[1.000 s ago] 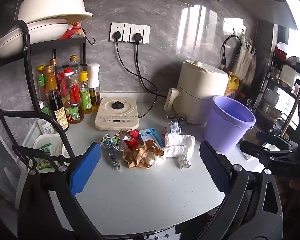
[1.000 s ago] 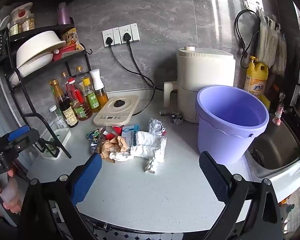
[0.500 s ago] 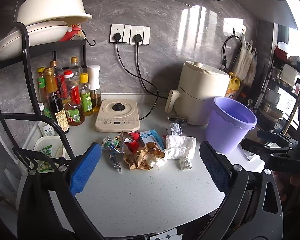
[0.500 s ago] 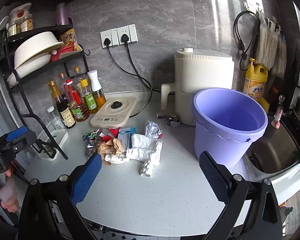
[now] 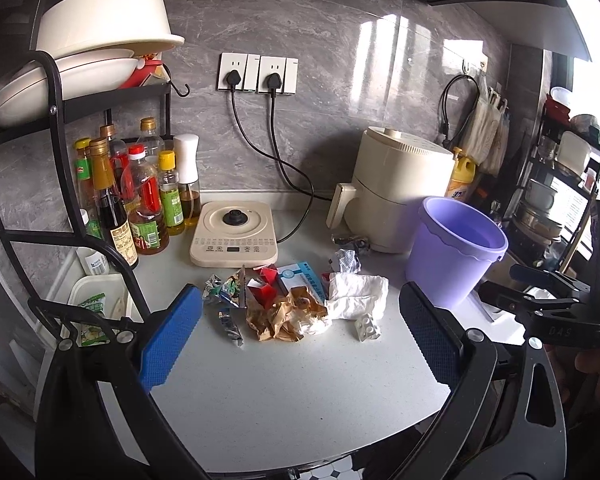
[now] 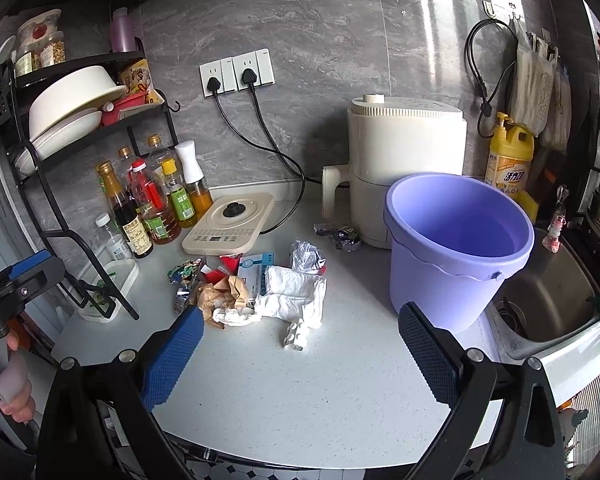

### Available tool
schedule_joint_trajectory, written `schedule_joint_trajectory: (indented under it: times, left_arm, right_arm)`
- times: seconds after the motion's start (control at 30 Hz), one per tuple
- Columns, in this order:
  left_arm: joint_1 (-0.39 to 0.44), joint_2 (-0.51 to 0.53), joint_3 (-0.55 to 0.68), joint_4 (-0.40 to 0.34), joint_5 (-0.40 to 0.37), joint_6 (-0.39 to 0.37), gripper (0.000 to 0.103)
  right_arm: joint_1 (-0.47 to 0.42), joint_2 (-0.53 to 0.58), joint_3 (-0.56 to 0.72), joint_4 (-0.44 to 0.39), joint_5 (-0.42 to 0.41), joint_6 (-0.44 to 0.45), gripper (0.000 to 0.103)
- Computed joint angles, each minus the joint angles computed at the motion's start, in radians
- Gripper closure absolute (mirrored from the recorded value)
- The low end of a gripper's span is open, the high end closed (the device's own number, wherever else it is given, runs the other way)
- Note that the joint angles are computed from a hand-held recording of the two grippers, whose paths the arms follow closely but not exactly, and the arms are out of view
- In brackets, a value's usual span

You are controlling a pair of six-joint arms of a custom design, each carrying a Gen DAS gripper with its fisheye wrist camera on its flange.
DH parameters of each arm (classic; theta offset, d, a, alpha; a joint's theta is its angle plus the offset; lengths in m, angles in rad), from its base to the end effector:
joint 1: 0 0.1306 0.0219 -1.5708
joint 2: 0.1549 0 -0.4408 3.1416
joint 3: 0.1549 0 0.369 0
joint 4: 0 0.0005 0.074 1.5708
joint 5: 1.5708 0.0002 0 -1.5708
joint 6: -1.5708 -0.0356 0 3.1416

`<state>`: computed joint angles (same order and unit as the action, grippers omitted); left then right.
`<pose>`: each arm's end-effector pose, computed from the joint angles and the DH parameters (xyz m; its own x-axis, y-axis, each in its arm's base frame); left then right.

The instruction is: Collect trash

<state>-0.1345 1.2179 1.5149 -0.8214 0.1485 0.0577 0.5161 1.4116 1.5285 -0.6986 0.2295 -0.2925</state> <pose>0.3782 -0.0570 0.6159 -0.5103 0.0115 -0.8599 0.2305 0.9652 -0.1239 0.4193 0.2280 0.5546 -0.5485 0.0116 -0.8361 -0.1640 0.9790 0.1212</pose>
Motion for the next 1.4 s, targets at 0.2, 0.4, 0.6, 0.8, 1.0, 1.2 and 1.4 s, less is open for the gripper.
schedule_joint_trajectory:
  times: [0.2, 0.4, 0.6, 0.8, 1.0, 1.2, 1.4]
  left_arm:
    - [0.012, -0.012, -0.004, 0.005, 0.014, -0.014, 0.005]
    - [0.032, -0.013, -0.003, -0.001, 0.034, -0.015, 0.005]
    - [0.041, -0.021, -0.012, 0.002, 0.039, -0.016, 0.005]
    - [0.051, -0.024, -0.015, -0.002, 0.053, -0.022, 0.005]
    - [0.050, -0.025, -0.016, -0.003, 0.055, -0.026, 0.005]
    - [0.038, -0.031, -0.022, 0.003, 0.050, -0.024, 0.005]
    - [0.036, -0.023, -0.014, 0.000, 0.055, -0.011, 0.005]
  right_arm:
    - [0.006, -0.001, -0.002, -0.002, 0.010, -0.014, 0.008]
    - [0.019, 0.001, -0.001, 0.001, 0.017, -0.021, 0.008]
    - [0.027, 0.008, 0.008, -0.001, 0.012, -0.025, 0.008]
    - [0.034, 0.010, 0.010, 0.003, 0.017, -0.027, 0.008]
    - [0.035, 0.007, 0.007, 0.004, 0.017, -0.032, 0.008]
    - [0.032, 0.005, 0.003, 0.005, 0.004, -0.034, 0.008]
    - [0.021, 0.007, 0.001, 0.004, -0.027, -0.037, 0.008]
